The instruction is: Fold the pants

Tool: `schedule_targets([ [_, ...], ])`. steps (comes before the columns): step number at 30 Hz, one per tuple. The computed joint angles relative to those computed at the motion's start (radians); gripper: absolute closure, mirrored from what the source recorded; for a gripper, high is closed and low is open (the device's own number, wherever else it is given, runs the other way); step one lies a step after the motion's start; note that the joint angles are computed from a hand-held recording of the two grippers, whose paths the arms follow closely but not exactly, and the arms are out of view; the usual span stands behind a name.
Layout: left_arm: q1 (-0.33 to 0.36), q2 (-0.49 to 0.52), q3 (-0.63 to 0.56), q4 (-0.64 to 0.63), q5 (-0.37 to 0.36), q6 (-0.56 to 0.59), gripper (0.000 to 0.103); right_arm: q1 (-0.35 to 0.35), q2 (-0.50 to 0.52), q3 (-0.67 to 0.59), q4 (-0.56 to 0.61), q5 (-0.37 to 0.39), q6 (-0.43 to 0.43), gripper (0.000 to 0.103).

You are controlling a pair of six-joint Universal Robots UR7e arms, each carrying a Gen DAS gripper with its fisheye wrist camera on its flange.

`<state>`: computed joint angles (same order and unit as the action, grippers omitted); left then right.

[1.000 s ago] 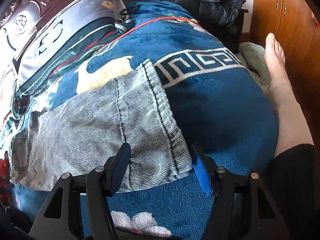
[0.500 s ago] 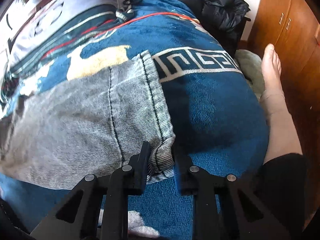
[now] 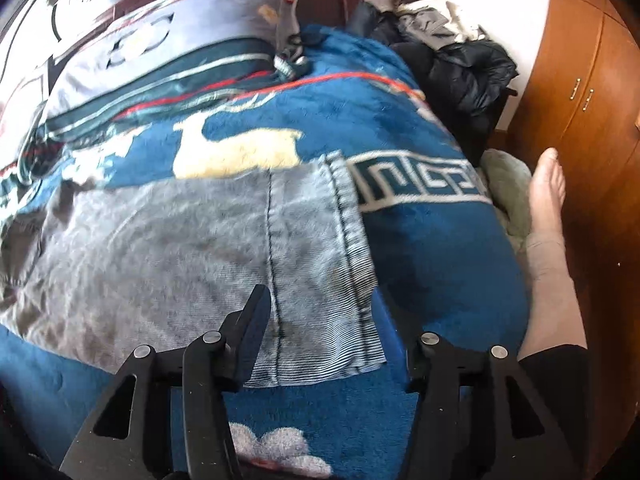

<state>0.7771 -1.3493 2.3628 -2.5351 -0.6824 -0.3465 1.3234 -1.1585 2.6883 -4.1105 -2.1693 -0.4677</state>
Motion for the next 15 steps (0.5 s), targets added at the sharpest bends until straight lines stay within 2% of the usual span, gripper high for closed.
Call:
schedule_targets([
  [4, -0.042, 0.139, -0.009, -0.086, -0.134, 0.047, 0.059, -0.016, -0.003, -0.018, 0.075, -0.037, 0.039, 0.052],
  [9, -0.127, 0.319, -0.015, -0.244, -0.263, 0.192, 0.063, -0.040, -0.044, 0.013, 0.051, 0.023, 0.055, 0.052],
  [11, -0.148, 0.382, -0.032, -0.264, -0.279, 0.230, 0.064, -0.052, -0.057, 0.014, 0.079, 0.027, 0.068, 0.051],
  [12, -0.153, 0.417, -0.043, -0.258, -0.271, 0.233, 0.068, -0.061, -0.062, 0.010, 0.105, 0.024, 0.079, 0.051],
  [13, -0.148, 0.449, -0.059, -0.232, -0.256, 0.235, 0.071, -0.067, -0.066, 0.003, 0.139, 0.011, 0.094, 0.052],
  [15, -0.116, 0.497, -0.080, -0.184, -0.219, 0.227, 0.071, -0.083, -0.083, -0.005, 0.202, 0.005, 0.125, 0.051],
])
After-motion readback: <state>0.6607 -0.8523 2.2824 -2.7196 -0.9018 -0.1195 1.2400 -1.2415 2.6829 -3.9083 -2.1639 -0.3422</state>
